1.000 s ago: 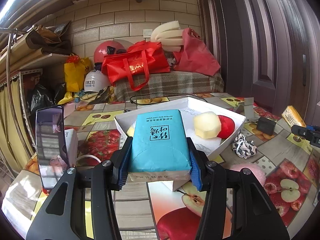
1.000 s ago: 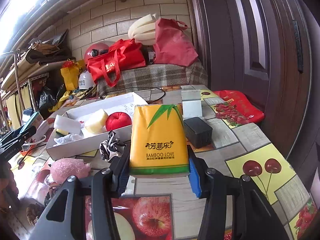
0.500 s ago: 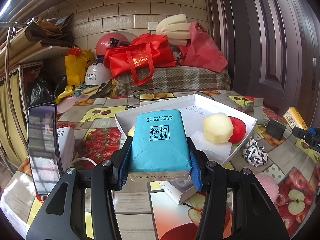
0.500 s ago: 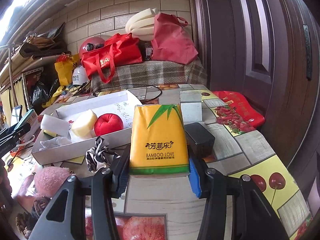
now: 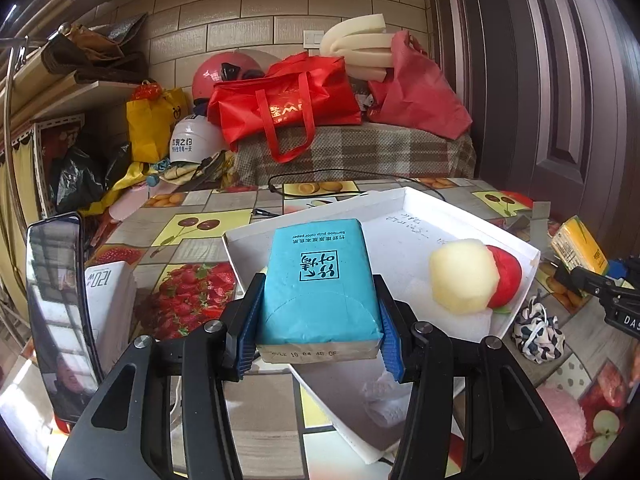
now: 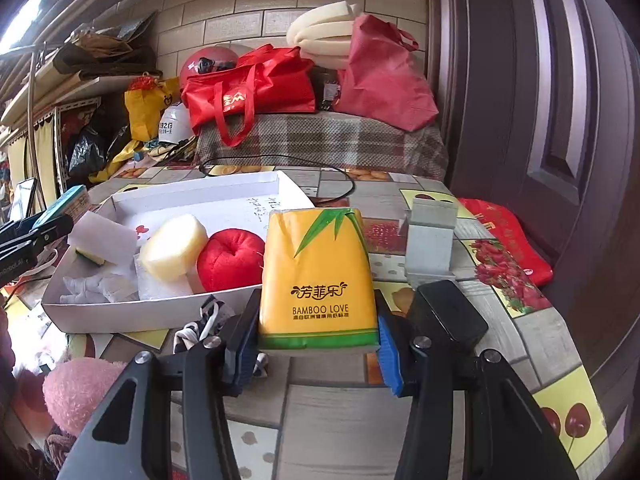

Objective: Organize soft objects
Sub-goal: 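Carry both tissue packs over the tray and release them inside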

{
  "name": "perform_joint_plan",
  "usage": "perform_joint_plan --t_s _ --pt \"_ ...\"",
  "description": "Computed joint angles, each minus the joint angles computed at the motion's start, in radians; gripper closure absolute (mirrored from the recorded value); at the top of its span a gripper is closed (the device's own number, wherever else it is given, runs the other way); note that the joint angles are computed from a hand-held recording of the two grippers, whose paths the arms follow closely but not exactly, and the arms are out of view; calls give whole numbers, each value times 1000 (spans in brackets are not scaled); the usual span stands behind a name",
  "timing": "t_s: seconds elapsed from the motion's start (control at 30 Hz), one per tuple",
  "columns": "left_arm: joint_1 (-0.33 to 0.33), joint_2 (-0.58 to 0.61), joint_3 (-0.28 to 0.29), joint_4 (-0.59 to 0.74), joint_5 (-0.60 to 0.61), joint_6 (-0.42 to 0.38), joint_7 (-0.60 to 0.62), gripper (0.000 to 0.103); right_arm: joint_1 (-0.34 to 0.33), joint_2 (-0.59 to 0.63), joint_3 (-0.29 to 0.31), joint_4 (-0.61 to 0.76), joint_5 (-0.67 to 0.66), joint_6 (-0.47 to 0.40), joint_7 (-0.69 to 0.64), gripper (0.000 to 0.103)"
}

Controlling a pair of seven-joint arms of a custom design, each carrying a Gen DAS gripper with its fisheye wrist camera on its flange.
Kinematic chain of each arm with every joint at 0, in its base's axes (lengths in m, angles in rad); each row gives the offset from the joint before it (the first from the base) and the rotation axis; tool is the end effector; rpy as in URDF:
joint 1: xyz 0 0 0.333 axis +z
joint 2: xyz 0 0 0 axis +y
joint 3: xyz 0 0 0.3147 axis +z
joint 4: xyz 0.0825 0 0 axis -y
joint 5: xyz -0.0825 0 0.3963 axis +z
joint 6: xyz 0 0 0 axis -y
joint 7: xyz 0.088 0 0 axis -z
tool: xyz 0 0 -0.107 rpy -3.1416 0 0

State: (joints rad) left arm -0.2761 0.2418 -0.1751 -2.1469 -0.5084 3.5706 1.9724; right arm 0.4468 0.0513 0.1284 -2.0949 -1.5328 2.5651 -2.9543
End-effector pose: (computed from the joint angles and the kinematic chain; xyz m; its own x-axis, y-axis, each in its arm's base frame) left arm 0.5754 -0.2042 0.4157 -0.2308 -0.9729 0.0169 -0.4123 0.0820 -0.9073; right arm 0.4885 0.3343 0.4225 -0.0322 -0.9941 0.1035 -0.4821 -0.0753 -0.8729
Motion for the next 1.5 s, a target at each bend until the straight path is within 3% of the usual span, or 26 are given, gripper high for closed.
perform_joint_plan --t_s 0.3,0.63,0.77,0.9,1.0,1.07,1.1,1.13,1.2,1.23,1.3,1.43,1.5 --pt "63 44 -24 70 82 -65 -121 53 26 148 -32 174 88 68 -220 53" --pt "115 67 -55 97 196 -85 -212 53 78 322 -123 408 219 22 -339 53" --pt "160 90 -91 126 264 -100 -253 53 87 348 -157 443 242 57 -338 53" --pt "138 103 -72 146 283 -99 -248 53 108 352 -174 444 192 122 -357 53" --pt "116 104 -56 146 285 -88 -226 53 115 375 -168 469 208 142 -451 53" --pt "133 104 -73 137 306 -66 -230 49 117 388 -166 481 238 157 -513 52" --pt "122 102 -63 132 297 -54 -224 43 122 390 -171 484 245 163 -528 52" --pt "103 101 -47 130 278 -40 -213 34 129 391 -179 484 242 166 -527 50" --pt "91 99 -39 120 260 -6 -204 18 145 383 -198 477 213 168 -489 31" --pt "88 99 -37 115 255 11 -201 10 153 377 -208 470 190 162 -453 16" --pt "96 98 -46 105 266 38 -204 0 159 360 -220 454 128 163 -363 16" --pt "100 99 -49 102 273 56 -205 0 147 325 -211 419 23 141 -191 14" --pt "90 99 -42 101 254 65 -199 0 131 307 -198 399 -13 134 -118 2"
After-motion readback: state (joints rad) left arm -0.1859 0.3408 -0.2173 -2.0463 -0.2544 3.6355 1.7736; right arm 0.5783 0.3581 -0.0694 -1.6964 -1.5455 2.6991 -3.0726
